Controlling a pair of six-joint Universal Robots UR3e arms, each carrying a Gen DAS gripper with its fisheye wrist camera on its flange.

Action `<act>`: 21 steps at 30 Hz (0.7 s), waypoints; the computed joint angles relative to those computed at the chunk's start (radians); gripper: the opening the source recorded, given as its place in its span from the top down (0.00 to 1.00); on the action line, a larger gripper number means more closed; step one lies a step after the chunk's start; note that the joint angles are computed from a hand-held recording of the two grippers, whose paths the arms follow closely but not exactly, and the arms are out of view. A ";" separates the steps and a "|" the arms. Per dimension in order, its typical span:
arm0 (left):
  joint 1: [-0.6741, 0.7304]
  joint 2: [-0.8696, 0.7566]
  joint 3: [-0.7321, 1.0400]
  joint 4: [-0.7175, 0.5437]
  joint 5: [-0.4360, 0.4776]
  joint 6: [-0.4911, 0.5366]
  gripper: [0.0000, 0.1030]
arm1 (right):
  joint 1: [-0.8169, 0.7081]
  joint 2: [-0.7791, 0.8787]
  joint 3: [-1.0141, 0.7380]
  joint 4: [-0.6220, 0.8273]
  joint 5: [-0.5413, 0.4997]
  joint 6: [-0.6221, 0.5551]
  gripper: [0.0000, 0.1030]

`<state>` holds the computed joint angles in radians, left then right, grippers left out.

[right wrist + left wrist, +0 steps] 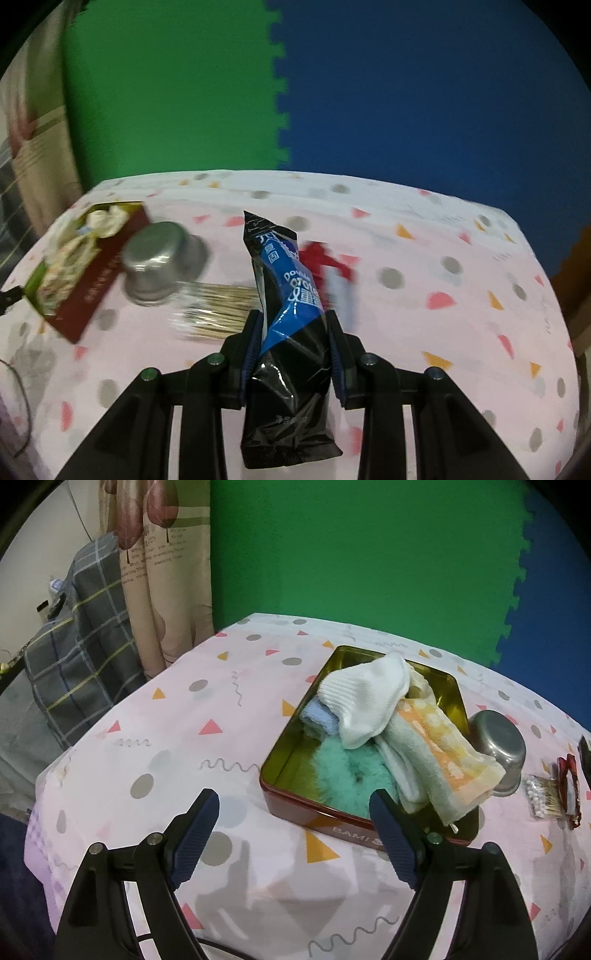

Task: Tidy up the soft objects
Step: 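Withdraw the open left gripper from the tin box, then carry the black-blue snack bag into the tin box and open the right gripper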

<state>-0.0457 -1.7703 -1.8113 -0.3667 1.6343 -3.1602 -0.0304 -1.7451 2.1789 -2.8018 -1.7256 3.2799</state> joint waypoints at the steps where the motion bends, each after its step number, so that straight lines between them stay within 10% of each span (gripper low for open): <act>1: 0.003 0.003 -0.003 -0.001 -0.002 0.001 0.21 | 0.032 0.026 -0.029 0.002 -0.008 0.009 0.68; 21: 0.071 0.038 -0.053 0.028 0.016 0.008 0.18 | 0.415 0.682 -0.908 0.231 -0.030 0.048 0.68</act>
